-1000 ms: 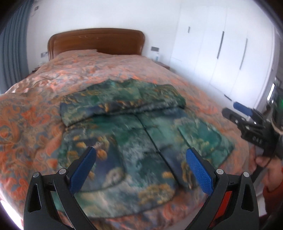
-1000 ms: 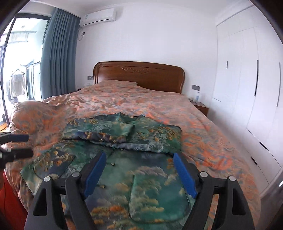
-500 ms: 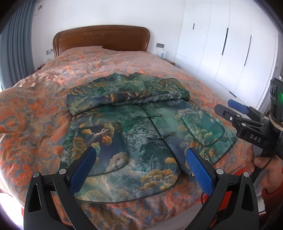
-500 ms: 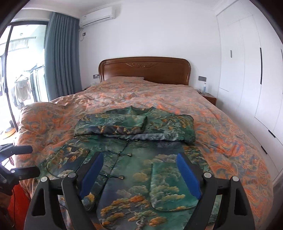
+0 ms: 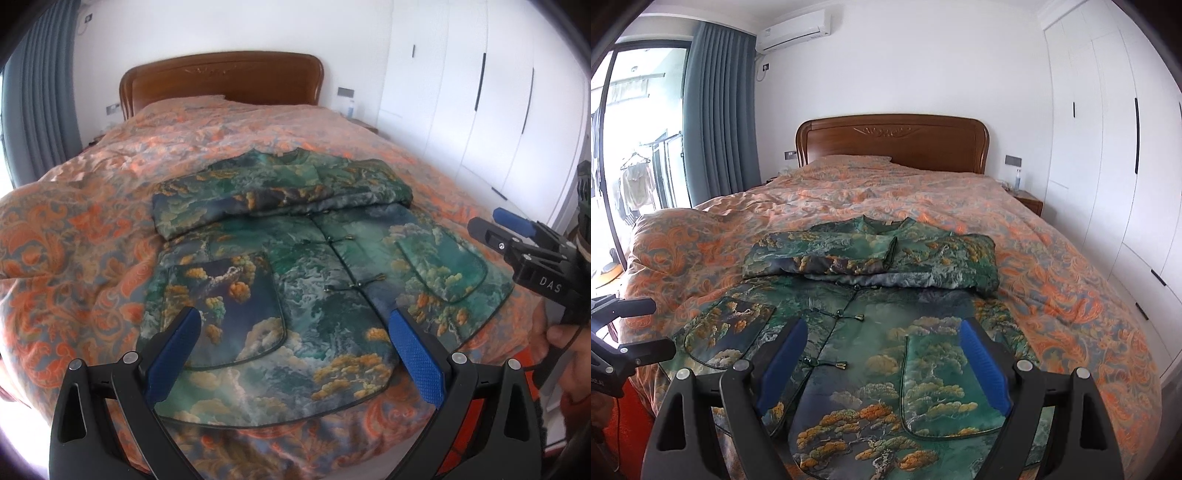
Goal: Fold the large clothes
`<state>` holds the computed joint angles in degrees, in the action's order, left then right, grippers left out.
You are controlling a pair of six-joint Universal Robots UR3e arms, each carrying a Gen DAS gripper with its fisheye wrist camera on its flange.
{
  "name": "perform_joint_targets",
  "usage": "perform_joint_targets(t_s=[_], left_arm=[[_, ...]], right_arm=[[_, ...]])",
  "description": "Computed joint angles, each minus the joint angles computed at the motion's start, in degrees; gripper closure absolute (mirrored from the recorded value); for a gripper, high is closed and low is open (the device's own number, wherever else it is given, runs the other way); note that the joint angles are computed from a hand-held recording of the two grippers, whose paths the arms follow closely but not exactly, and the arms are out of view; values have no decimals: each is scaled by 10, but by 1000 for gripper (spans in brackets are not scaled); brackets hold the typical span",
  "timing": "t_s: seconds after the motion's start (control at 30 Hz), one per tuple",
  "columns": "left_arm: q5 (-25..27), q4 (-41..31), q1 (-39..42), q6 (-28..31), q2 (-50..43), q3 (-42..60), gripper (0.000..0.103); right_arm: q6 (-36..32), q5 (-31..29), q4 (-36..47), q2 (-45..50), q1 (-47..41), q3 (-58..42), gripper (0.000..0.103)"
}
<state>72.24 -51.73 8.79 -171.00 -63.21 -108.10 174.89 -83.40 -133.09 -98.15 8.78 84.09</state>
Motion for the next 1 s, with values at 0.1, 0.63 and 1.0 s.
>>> perform_joint_targets(t_s=[0.1, 0.63, 1.0], left_arm=[[4, 6, -1, -1, -4, -2, 2], [22, 15, -11, -2, -29, 0, 2], [30, 12, -11, -5, -37, 2, 2]], right_arm=[[-1, -3, 1, 5, 4, -2, 16], [6, 0, 8, 15, 2, -6, 16], [5, 4, 19, 28, 1, -29, 16]])
